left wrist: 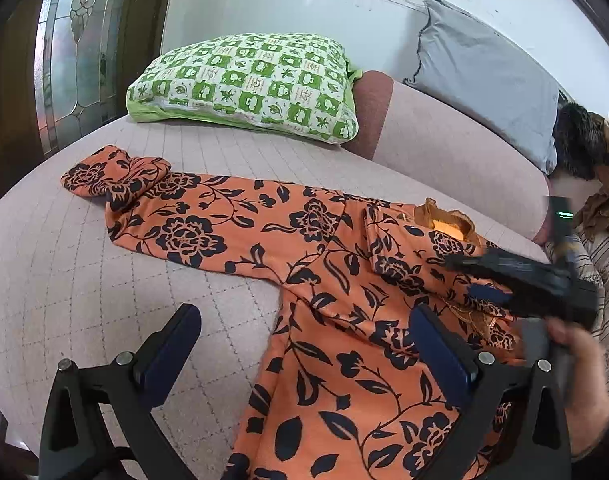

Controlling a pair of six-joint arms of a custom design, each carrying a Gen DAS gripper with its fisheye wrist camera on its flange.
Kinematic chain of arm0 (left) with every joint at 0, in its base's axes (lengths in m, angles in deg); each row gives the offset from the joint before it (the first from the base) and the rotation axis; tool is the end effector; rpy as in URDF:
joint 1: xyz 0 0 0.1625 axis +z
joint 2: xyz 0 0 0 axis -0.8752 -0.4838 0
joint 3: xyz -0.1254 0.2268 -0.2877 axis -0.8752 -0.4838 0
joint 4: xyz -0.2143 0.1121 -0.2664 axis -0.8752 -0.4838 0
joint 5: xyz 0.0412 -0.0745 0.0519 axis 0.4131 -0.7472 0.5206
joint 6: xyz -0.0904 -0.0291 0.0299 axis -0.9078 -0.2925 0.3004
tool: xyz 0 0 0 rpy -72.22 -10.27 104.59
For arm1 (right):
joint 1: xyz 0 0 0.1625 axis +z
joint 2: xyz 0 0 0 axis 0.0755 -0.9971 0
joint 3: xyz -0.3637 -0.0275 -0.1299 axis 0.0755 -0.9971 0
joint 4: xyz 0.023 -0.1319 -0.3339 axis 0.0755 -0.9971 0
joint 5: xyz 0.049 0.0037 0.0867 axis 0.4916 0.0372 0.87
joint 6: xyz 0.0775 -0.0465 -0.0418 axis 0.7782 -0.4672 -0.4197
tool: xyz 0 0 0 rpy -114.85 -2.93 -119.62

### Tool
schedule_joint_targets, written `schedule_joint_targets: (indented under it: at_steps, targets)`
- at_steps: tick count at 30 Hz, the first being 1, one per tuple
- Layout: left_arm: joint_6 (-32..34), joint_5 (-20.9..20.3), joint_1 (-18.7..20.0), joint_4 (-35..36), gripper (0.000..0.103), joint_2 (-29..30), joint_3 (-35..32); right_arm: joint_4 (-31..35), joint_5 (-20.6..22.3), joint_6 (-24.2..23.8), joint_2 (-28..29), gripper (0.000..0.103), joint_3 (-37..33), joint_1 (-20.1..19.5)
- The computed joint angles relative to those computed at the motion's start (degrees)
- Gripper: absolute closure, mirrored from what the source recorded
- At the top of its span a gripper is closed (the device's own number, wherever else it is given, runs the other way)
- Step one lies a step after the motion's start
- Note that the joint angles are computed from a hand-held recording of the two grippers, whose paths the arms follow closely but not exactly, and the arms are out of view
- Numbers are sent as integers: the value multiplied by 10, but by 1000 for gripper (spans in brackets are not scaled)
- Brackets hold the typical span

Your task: Fold small clothes

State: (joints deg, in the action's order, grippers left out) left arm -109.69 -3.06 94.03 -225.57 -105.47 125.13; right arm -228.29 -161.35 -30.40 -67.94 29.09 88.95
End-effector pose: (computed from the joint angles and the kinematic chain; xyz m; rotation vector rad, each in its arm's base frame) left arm -0.2168 -0.4082 0.1210 -0.0567 2.2136 -1.2042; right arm 0.1444 -0.5820 0.1416 0.4201 -2.7675 0.6205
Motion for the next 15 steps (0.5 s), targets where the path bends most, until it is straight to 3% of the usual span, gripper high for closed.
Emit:
schedule_joint_targets:
  at_steps: [5,7,10,13,15]
  targets:
    - [83,-29,10,-49,0,20,-39,-22,33,-47,-124,17,57,-32]
    - [144,-47,25,-74,0,37,-81,-22,30,-58,-154,17,59,-51]
    - [230,-79,56,-95,0,78,-161,6,57,-55,-193,17,53,-98]
    - [304,-92,79,-93,0,134,-244,0,101,-36,-232,17,62,-150]
    - [313,-96,101,-30,0,173,-307,23,116,-28,-244,17,54,-178]
